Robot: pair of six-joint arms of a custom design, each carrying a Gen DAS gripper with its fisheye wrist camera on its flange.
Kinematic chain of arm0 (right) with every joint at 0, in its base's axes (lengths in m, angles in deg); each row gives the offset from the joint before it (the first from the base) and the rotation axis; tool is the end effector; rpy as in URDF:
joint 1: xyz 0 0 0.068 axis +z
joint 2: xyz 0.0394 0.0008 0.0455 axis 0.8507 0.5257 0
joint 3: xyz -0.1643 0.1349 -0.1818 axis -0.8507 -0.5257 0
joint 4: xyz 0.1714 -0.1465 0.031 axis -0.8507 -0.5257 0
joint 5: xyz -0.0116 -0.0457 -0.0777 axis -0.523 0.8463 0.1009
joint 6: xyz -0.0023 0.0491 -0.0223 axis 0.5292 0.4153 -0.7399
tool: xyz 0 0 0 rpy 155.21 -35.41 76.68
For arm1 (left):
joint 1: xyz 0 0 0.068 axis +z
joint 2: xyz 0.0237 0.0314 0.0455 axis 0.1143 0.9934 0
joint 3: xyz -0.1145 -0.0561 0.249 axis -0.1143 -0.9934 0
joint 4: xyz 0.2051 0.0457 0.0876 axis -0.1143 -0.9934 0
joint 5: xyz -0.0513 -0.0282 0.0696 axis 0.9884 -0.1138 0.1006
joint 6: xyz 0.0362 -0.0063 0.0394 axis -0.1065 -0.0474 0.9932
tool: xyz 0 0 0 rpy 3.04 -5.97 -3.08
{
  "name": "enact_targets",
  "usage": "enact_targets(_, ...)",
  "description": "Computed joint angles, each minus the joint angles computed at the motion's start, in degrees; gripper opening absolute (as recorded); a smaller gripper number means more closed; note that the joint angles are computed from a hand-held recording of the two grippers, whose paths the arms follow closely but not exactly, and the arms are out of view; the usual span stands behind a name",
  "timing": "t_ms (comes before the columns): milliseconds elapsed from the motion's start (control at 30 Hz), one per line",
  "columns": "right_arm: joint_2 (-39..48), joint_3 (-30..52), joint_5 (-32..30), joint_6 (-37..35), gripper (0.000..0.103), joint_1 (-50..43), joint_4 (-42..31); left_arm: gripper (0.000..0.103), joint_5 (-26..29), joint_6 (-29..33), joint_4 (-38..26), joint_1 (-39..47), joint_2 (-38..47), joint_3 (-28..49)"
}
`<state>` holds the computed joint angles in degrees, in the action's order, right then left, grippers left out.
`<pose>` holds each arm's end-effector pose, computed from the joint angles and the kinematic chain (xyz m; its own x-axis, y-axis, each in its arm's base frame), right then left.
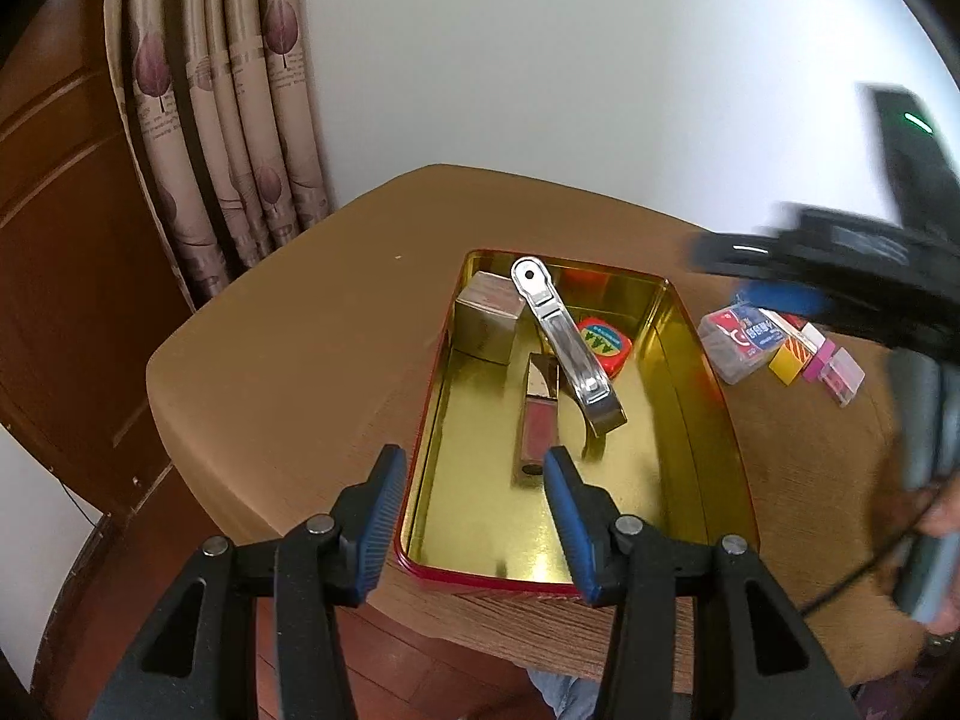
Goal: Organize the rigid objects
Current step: 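Release the tube in the tin with the left tool while the right tool drops the metal clip there, then grasp the clear case with red card using the right tool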
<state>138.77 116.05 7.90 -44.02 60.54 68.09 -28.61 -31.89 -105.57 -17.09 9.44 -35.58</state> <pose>0.3264 0.0328 0.2486 -0.8109 0.0665 -0.5814 -0.2949 0.8117 0.5042 0.2062 -0.0737 0.2114 -0.7242 -0.1529 -0.6725 -0.2348 0.9715 0.0320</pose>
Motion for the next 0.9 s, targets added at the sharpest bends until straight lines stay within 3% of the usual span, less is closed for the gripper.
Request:
enact_targets(33, -2.2, -3.1, 1.6, -1.5, 0.092, -2.9, 0.5, 0.048, -0.2, -0.1, 0.0, -0.5, 0.2, 0.1)
enact_targets(100, -5.7, -10.4, 5.4, -4.5, 0.100, -10.8, 2.9, 0.048, -0.5, -0.7, -0.4, -1.4, 0.7, 0.4)
enact_targets(200, -1.6, -12.2, 8.1, -7.9, 0.100, -21.1, 3.2, 0.048, 0.4, -1.0, -0.4, -2.1, 1.7, 0.6)
enact_targets(333, 13.3, -2.9, 2.2, -3.7, 0.100, -33.3, -2.8, 0.048, 0.2, -0.9, -0.6, -3.7, 3.5, 0.9)
enact_targets(433, 18.5, 2.2, 1.6, -0.8, 0.100, -34.4, -4.1, 0.048, -1.9, -0.4, -0.7, -5.5, 4.4, 1.3)
enact_targets(533, 21.0, 6.6, 10.4, 1.0, 0.097, -30.8, -5.1, 0.048, -2.7, -0.3, -0.7, -6.1, 4.6, 1.4)
enact_targets(633, 23.4, 9.8, 13.6, 3.2, 0.093, -28.6, -5.7, 0.048, -1.6, -0.2, -0.6, -5.2, 4.3, 1.2)
enact_targets(767, 28.1, 15.7, 12.3, 7.2, 0.090, -26.7, -9.9, 0.048, 1.3, 0.1, -0.2, -2.9, 4.6, 1.0)
enact_targets(900, 29.7, 17.8, 15.7, 8.9, 0.091, -24.7, -10.2, 0.048, 2.4, 0.1, -0.2, -2.0, 5.0, 1.0)
